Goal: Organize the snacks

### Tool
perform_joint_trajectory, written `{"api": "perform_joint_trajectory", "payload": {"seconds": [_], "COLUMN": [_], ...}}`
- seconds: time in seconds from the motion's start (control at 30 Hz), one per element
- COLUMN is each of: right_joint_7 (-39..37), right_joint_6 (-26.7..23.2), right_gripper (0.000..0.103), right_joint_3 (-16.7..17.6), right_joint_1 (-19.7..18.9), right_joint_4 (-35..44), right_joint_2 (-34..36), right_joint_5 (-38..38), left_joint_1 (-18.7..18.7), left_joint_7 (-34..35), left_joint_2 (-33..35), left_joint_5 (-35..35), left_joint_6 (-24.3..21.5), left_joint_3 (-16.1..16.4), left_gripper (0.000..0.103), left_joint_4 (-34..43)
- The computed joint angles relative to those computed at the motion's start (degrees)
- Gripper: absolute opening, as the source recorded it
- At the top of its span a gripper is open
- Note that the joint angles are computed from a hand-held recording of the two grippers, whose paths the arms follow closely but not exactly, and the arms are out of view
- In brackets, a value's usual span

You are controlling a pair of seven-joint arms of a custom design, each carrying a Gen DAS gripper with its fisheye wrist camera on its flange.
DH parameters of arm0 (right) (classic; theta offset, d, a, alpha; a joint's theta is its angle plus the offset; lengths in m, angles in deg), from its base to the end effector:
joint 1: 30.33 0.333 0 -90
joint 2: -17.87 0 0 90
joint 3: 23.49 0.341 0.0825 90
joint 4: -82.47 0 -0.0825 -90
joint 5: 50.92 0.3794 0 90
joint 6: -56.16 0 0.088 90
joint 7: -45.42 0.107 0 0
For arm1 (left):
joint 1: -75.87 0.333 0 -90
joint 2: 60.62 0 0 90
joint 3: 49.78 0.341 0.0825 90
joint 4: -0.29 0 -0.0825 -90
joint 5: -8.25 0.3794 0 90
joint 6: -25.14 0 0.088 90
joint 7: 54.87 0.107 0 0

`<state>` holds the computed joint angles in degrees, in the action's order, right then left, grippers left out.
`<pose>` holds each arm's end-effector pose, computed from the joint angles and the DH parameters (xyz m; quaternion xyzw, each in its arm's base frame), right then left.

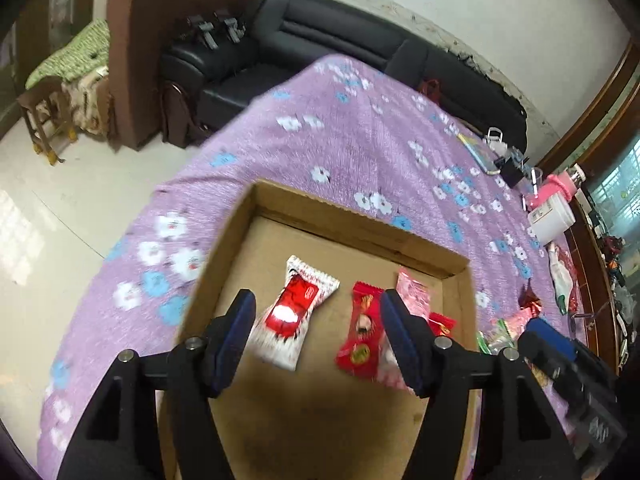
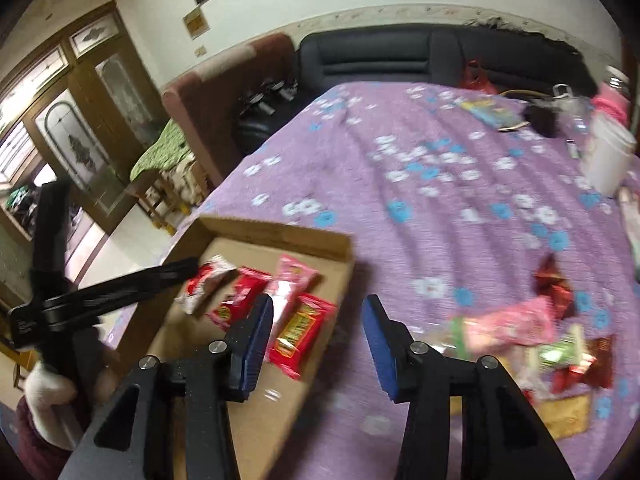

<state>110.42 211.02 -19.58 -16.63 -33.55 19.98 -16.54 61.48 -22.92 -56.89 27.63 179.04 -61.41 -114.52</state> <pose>0.5780 0.1627 0.5262 -0.7437 0.5609 -0.0909 0.3522 0.5445 -0.2746 0.5221 -0.7642 0.5597 -0.2946 0.1259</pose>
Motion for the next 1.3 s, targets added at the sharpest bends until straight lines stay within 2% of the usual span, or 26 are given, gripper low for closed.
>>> {"api": "perform_joint_trajectory", "payload": {"seconds": [0.1,0.17,0.23,0.33,0.43,0.53,0.57,0.6,0.63,0.67,0.7,0.8,0.83,0.87,0.93,1.17,1.3], "right_joint_7": [2.0,5.3,9.0,11.3,14.5,21.9,22.9,23.4,23.1,20.5,17.0,9.1,7.9,7.6,6.6,-2.7,-4.4], "right_joint_6": [1.6,2.8,3.0,3.1,4.8,6.4,5.6,4.8,2.8,3.3,0.6,-5.9,-6.9,-6.3,-6.5,-8.6,-6.0], "right_gripper": [0.05,0.05,0.05,0.05,0.05,0.05,0.052,0.061,0.064,0.063,0.063,0.05,0.042,0.038,0.038,0.038,0.04], "right_joint_3": [-1.6,-2.8,-3.8,-4.5,-4.6,-4.7,-4.6,-4.6,-4.4,-3.7,-3.0,-2.9,-3.2,-3.7,-4.4,-8.2,-9.0], "right_joint_1": [-1.3,-2.6,-3.9,-5.3,-6.0,-6.1,-6.0,-6.0,-6.1,-6.9,-7.9,-9.4,-9.4,-9.2,-8.9,-8.8,-9.1], "right_joint_4": [-3.0,-4.9,-6.4,-7.5,-8.0,-7.0,-5.7,-5.1,-4.0,-4.2,-3.3,-3.4,-4.4,-6.8,-9.7,-19.5,-23.1], "right_joint_2": [-2.2,-2.9,-3.0,-2.4,-1.6,0.4,1.9,2.6,3.5,3.5,3.4,1.8,0.7,-1.2,-4.0,-13.8,-16.4], "right_joint_5": [-3.1,-7.3,-11.9,-14.6,-18.5,-28.4,-29.9,-30.9,-31.0,-27.1,-22.2,-13.6,-13.4,-15.5,-17.0,-15.0,-15.9], "left_joint_1": [-0.5,-0.1,0.4,0.4,-0.5,-2.0,-2.4,-2.8,-3.3,-3.7,-4.1,-4.7,-5.0,-5.3,-5.8,-8.1,-9.9], "left_joint_7": [-5.5,-8.6,-10.0,-10.7,-9.6,-8.6,-8.6,-8.8,-9.1,-9.3,-9.5,-10.3,-10.4,-10.5,-10.1,-8.2,-6.3], "left_joint_2": [-6.3,-10.2,-13.1,-16.3,-16.7,-15.8,-15.5,-15.0,-14.3,-13.9,-13.7,-13.0,-12.7,-12.4,-11.9,-9.3,-6.9], "left_joint_5": [6.7,9.9,11.5,12.9,12.8,11.6,10.9,10.2,9.4,8.9,8.5,9.2,9.6,9.8,9.7,8.3,8.4], "left_joint_6": [-0.5,-0.7,0.1,-0.7,-1.3,-0.1,0.8,1.5,2.2,2.5,3.1,3.4,3.4,3.3,3.5,4.0,2.1], "left_joint_3": [-0.8,-2.6,-4.3,-7.4,-9.6,-10.5,-10.6,-10.7,-10.9,-11.0,-11.0,-11.6,-11.7,-11.8,-11.5,-10.8,-10.7], "left_gripper": [0.067,0.078,0.081,0.082,0.082,0.082,0.082,0.082,0.082,0.082,0.082,0.082,0.082,0.082,0.082,0.082,0.082], "left_joint_4": [-4.2,-6.9,-9.1,-11.2,-11.6,-11.5,-11.6,-11.4,-11.2,-10.9,-11.0,-10.4,-10.1,-9.8,-9.5,-8.1,-5.7]}}
